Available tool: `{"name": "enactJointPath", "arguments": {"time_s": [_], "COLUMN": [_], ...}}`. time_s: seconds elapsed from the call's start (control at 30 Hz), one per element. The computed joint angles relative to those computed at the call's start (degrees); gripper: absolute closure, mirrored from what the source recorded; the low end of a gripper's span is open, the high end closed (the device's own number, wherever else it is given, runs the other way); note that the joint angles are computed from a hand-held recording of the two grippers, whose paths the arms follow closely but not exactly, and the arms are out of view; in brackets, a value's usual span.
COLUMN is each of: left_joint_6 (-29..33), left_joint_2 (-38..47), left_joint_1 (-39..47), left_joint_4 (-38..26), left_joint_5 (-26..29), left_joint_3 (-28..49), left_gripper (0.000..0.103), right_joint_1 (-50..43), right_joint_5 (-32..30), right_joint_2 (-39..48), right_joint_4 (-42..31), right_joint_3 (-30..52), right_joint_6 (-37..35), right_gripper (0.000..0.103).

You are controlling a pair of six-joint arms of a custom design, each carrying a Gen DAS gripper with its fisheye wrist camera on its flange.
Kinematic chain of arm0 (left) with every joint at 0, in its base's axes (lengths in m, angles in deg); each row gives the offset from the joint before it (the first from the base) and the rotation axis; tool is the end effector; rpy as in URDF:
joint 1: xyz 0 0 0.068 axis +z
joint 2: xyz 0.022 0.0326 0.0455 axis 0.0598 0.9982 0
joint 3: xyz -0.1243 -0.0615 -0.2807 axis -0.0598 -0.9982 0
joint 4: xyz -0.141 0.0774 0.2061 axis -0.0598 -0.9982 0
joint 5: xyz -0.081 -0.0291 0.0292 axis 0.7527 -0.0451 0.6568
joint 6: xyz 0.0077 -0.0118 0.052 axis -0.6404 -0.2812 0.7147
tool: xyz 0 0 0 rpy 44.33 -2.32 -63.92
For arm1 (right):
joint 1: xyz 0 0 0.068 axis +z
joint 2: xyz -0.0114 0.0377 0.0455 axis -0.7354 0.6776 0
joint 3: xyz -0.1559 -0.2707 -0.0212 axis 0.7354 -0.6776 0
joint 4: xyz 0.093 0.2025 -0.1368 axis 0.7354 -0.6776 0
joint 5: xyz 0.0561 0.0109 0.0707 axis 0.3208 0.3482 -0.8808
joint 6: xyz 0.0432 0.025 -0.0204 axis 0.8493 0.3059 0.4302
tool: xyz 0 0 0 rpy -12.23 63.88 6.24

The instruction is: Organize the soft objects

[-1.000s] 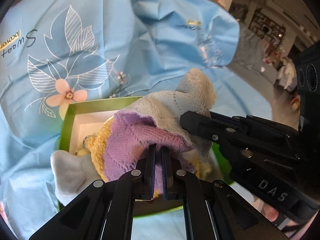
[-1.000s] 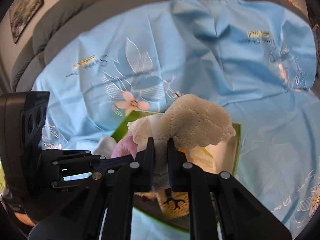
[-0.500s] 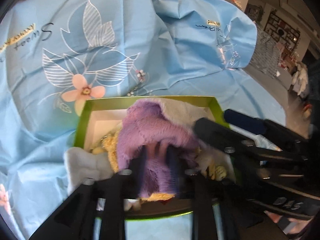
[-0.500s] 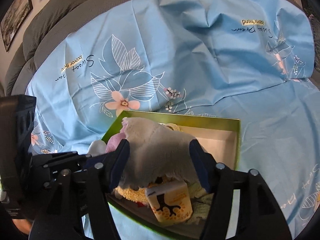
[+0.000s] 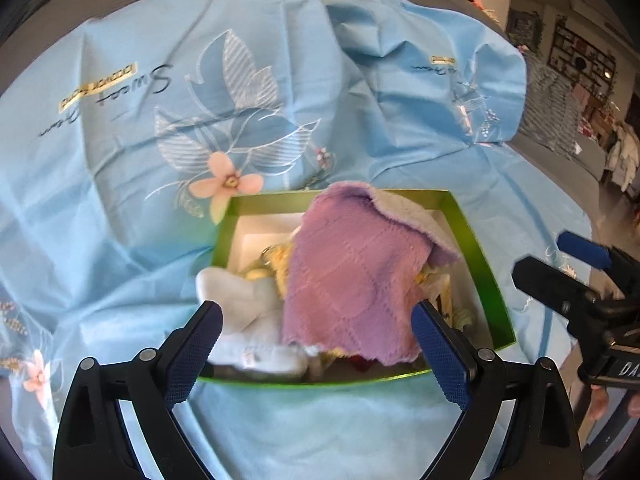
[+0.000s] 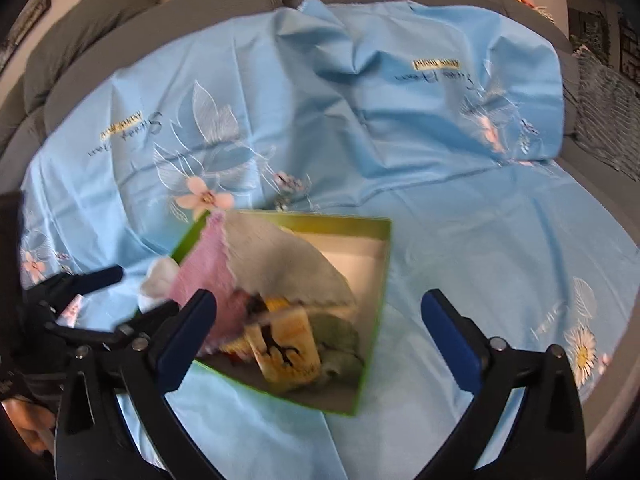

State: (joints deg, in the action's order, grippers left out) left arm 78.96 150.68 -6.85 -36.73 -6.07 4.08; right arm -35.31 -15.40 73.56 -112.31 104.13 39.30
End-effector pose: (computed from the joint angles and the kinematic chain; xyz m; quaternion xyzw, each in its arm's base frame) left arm 0.2828 -0.0591 0.2392 0.2195 0.9154 -0.0973 0.3232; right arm 0.2265 0.0425 0.3020 0.0970 0.9419 0.0145 0.3213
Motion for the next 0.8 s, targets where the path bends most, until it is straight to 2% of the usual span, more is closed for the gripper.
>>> {"name": "enactJointPath", "arguments": {"time_s": [0.1, 0.33, 0.47, 0.6, 0.8], "left_joint_6": [-0.4, -1.1, -1.6, -1.7, -1.5], "left_joint_2": [-0.5, -0.6, -0.8, -0.5, -0.2], "left_joint_1": [0.7, 2.8, 3.0, 4.6, 5.7], "left_joint_4": [-1.7, -6.1, -7.4, -9.7, -10.7], "left_joint_5": [-1.3, -1.7, -3.9, -1.6, -1.6], "left_joint_3": [0.1, 0.9, 1.1, 2.3, 3.1], "left_gripper": [0.001, 0.001, 0.001, 0.001, 0.001], "right_joint_1": [0.8, 3.5, 5.5, 7.0, 8.7], "right_joint_5": [1.5, 3.4, 4.5, 5.5, 6.7], "right_joint_2": [-0.1, 0.0, 0.7, 1.7, 3.2], "right_joint_4": [-2.5, -4.9, -5.7, -6.3, -6.7], "right_joint_3": [-0.4, -1.4, -1.0, -0.2, 0.7], "right_joint_6": [1.5, 4.2, 5.1, 6.1, 7.0], "right_gripper": [0.001, 0.001, 0.001, 0.001, 0.001]}}
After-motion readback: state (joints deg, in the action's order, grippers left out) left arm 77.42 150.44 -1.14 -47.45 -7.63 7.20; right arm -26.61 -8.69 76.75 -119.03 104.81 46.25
